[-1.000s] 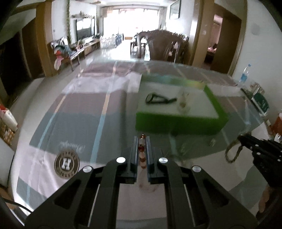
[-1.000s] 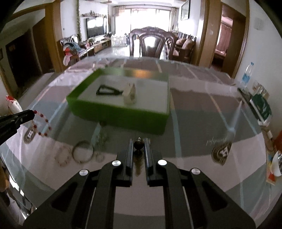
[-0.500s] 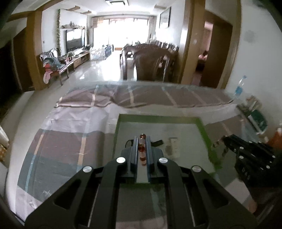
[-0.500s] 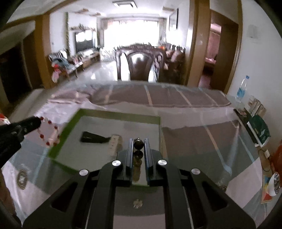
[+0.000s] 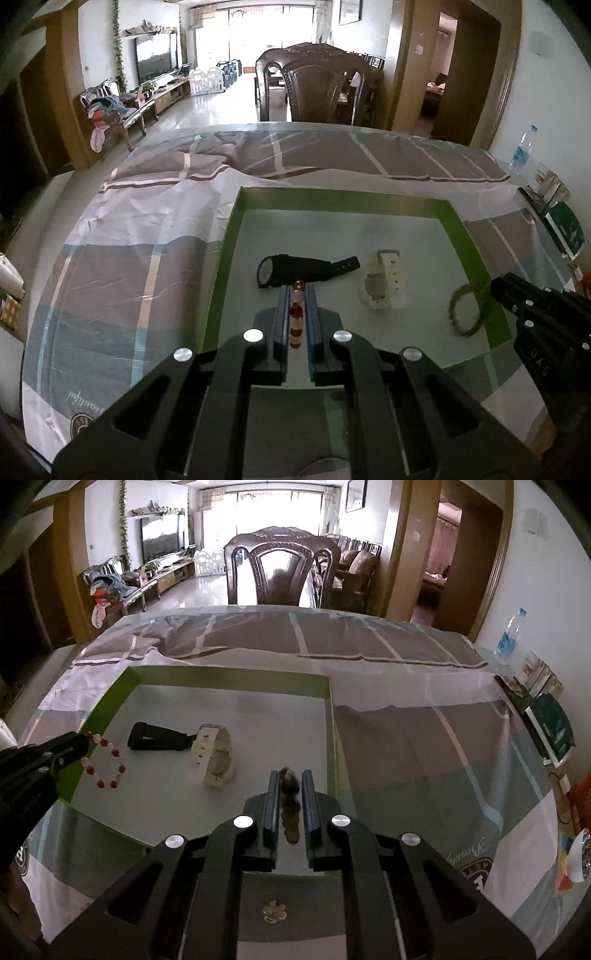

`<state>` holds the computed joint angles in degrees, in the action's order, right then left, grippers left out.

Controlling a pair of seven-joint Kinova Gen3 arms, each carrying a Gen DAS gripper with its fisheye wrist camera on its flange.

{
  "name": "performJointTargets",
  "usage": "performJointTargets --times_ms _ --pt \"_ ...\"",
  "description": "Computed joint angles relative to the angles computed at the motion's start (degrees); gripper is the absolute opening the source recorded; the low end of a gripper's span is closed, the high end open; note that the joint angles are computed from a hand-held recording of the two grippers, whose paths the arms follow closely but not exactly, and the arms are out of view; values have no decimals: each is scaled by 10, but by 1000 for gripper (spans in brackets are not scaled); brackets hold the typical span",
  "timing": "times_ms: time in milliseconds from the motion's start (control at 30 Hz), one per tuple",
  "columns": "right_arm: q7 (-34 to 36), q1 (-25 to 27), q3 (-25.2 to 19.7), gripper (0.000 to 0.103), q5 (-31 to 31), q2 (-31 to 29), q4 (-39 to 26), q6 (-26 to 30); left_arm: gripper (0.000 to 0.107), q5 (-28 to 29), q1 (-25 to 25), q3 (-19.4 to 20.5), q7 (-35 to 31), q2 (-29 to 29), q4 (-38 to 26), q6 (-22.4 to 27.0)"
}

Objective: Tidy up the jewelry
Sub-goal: 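Carry both bracelets over the green box and open both tools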

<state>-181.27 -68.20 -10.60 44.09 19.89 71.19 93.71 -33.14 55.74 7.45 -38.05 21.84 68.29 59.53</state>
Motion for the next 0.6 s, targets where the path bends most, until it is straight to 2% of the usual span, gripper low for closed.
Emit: performJointTargets --times_ms 67,100,133,267,400,500,600 --pt "4 -3 -1 44 0 2 -3 4 21 -20 13 -7 12 2 0 10" --pt "1 -8 -1 48 3 3 -4 9 34 -23 15 -7 14 1 1 12" --pt "-6 -14 -2 51 8 0 2 8 36 -24 14 -6 18 -2 7 8" --pt "-49 -28 -17 51 10 -27 36 -18 36 -11 1 5 32 -32 49 -18" --pt "-106 -51 -53 51 18 -54 83 -51 37 -37 6 21 76 -87 134 -36" --pt "-86 -52 -64 51 -6 -42 80 -75 40 -54 7 43 108 -115 182 -18" --pt "-45 -35 -70 51 -49 -21 73 -133 47 -55 4 67 137 -130 215 22"
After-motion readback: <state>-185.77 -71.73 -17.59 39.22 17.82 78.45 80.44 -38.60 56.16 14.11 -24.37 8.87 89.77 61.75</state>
